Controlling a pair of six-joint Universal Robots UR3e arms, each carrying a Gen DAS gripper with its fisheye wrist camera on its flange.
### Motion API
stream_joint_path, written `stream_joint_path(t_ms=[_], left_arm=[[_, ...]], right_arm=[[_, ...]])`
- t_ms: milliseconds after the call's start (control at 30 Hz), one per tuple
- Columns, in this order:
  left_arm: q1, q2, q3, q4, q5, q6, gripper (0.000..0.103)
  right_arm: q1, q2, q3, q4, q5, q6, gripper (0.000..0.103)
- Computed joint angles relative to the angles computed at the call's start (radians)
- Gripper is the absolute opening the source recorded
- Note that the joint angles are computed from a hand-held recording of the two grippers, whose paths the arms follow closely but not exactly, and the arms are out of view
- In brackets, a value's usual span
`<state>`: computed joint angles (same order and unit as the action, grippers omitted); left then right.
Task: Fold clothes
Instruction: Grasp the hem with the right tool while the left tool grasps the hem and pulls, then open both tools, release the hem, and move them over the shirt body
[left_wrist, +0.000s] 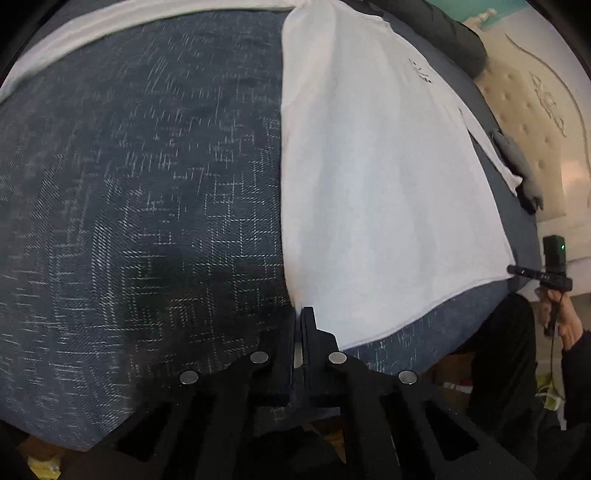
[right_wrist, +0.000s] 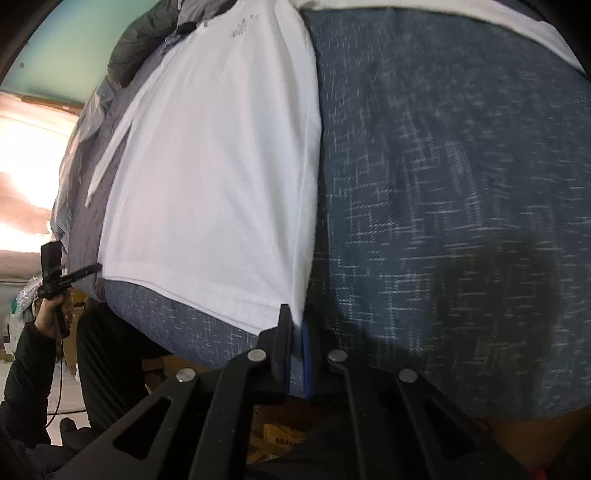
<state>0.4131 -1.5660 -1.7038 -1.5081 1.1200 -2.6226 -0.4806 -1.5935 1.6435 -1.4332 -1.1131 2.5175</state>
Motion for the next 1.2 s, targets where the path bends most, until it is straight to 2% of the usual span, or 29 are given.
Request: stream_joint_path(t_ms=[133, 300, 467, 533, 600, 633, 667, 700, 833, 900, 967, 1100, 1200], left_arm=[[-0.01, 0.039, 0.044, -0.075, -0.013, 0.034, 0.003], [-0.004, 0.067, 0.099, -0.17, -0.042, 0.074, 0.003], [-0.044, 0.05, 0.039, -0.099, -0.004, 0.031, 0.003], [-0.056, 0.039, 0.015, -0.068, 0.009, 0.013, 0.003], [-0.056, 0.03, -0.001, -0.043, 0.01, -0.005, 0.003], [-0.055, 0.027, -0.001, -0.039, 0.01, -0.009, 0.003], [-0.053, 0.024, 0.003, -0.04, 0.009, -0.009, 0.004], [-0.049, 0.023, 0.011, -0.043, 0.01, -0.012, 0.004], [-0.036, -0.022, 0.083, -0.026, 0.012, -0.037, 0.007], [-0.074, -0.11, 0.187, 0.02, 0.003, -0.108, 0.011], [-0.103, -0.2, 0.294, 0.061, -0.007, -0.17, 0.02], [-0.133, -0.354, 0.448, 0.139, -0.041, -0.271, 0.021], [-0.144, -0.439, 0.474, 0.223, -0.053, -0.308, 0.021]], right_arm=[[-0.034, -0.017, -0.044, 0.056, 0.016, -0.054, 0.004], [-0.055, -0.001, -0.012, -0.005, -0.031, -0.046, 0.004], [-0.016, 0.023, 0.049, -0.102, -0.063, -0.008, 0.004], [-0.005, 0.04, 0.029, -0.075, -0.059, -0.001, 0.006], [0.005, 0.049, 0.001, -0.06, -0.075, 0.009, 0.01], [0.006, 0.052, -0.013, -0.052, -0.079, 0.009, 0.019], [-0.008, 0.057, -0.039, -0.041, -0.053, 0.006, 0.032], [-0.022, 0.063, -0.065, -0.029, -0.027, 0.003, 0.036], [-0.045, 0.112, -0.18, -0.033, 0.067, 0.025, 0.037], [-0.001, 0.188, -0.251, -0.102, 0.089, 0.092, 0.037], [0.039, 0.267, -0.332, -0.166, 0.105, 0.158, 0.037], [0.063, 0.461, -0.58, -0.173, 0.116, 0.21, 0.037], [0.08, 0.557, -0.698, -0.182, 0.118, 0.253, 0.037]])
